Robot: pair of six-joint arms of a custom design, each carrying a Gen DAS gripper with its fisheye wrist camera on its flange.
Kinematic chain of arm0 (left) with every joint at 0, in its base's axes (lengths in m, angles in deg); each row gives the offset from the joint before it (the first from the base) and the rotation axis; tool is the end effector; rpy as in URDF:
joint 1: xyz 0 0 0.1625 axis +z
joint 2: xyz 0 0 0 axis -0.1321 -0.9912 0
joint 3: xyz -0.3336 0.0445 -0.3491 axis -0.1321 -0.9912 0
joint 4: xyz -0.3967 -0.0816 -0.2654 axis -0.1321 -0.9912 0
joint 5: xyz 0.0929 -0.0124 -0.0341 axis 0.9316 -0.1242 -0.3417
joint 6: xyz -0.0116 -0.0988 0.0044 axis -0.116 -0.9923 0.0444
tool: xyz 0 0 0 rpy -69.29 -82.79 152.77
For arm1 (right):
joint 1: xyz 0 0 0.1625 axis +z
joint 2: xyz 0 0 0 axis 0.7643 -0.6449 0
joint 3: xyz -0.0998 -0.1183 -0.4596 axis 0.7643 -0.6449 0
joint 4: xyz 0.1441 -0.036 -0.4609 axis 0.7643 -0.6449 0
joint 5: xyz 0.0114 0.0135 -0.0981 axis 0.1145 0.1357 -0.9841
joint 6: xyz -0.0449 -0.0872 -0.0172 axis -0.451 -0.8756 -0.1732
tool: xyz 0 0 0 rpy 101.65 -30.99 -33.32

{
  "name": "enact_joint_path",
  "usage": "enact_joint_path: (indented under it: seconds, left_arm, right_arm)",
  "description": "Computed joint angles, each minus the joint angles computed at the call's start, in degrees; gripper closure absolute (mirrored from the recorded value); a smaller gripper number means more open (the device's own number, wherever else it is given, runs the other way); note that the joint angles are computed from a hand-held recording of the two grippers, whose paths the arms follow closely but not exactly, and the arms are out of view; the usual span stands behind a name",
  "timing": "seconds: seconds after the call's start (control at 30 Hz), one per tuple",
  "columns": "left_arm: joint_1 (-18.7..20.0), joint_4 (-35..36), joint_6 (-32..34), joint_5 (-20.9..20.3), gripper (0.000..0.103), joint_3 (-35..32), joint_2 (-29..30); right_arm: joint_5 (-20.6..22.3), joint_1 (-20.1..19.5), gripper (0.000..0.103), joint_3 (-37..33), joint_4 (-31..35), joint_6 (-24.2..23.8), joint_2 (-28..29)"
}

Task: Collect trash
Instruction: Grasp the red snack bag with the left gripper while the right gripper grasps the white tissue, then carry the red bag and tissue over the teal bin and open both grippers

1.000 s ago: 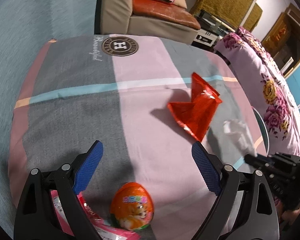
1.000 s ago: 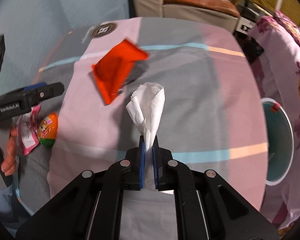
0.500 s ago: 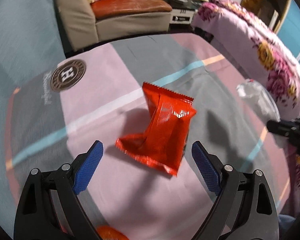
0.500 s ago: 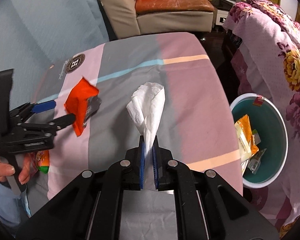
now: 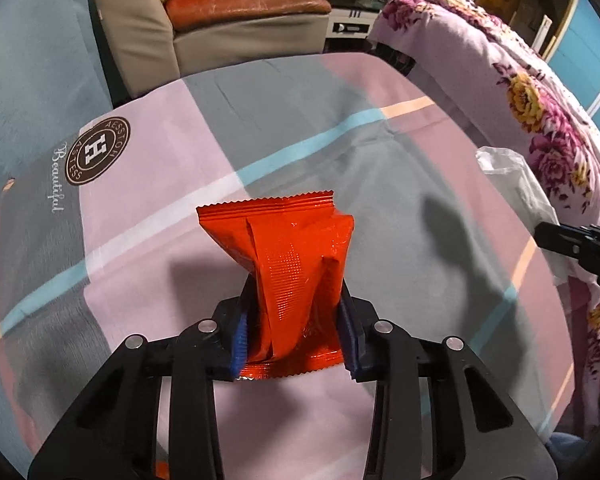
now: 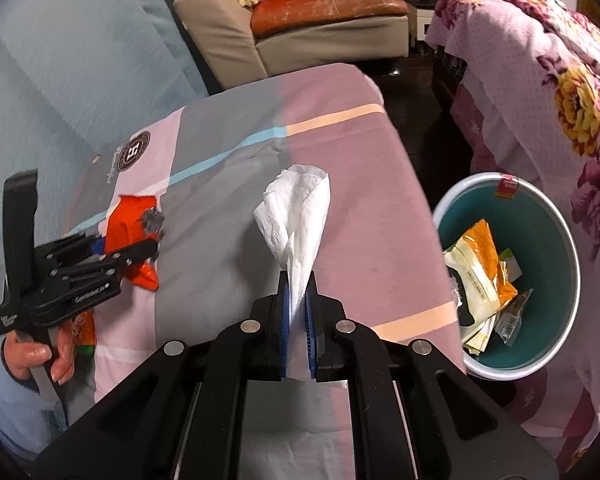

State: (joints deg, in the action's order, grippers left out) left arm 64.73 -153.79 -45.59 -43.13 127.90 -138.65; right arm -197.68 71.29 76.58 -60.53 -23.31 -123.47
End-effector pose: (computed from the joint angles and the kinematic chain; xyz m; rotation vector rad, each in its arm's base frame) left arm -0.1055 -0.5369 0.3942 0.2580 2.4177 -0.5163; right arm 0.4326 -0.5558 0.1096 0.5341 -2.5977 0.3867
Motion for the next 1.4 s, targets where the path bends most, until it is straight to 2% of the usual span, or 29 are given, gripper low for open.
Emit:
enact_joint_path:
  seconds: [0.27,0.73,1.03,1.3,1.4]
  left_arm:
    - [-4.3,0.0,-2.8,-2.2,0.066,0.0,1.2]
    - [-9.9,-4.7,-1.6,-7.2,0.066,-3.1,11.6]
    - [-11.1,-7.9,0.8,-9.8,0.066,-7.2,20.2]
    - [-10.7,-8.5,2.0,-11.2,0.066,-9.7,25.1]
    - [-10.4,-8.4,2.4,-11.2,0.066,-10.3,26.0]
  right_arm:
    - [-0.4,-1.2,0.096,3.1,-3.3,-0.3,-4.4]
    - [-2.9,-5.8,0.096,10.2,-7.8,0.9,-15.7]
    - [-3.6,-8.9,0.096,12.2,-7.1,1.4,-20.4]
    - [-2.7,-11.2,0.096,11.8,-5.5,1.6,-20.6]
    - [-2.2,-11.9,0.091,11.4,-5.5,1.6,-20.1]
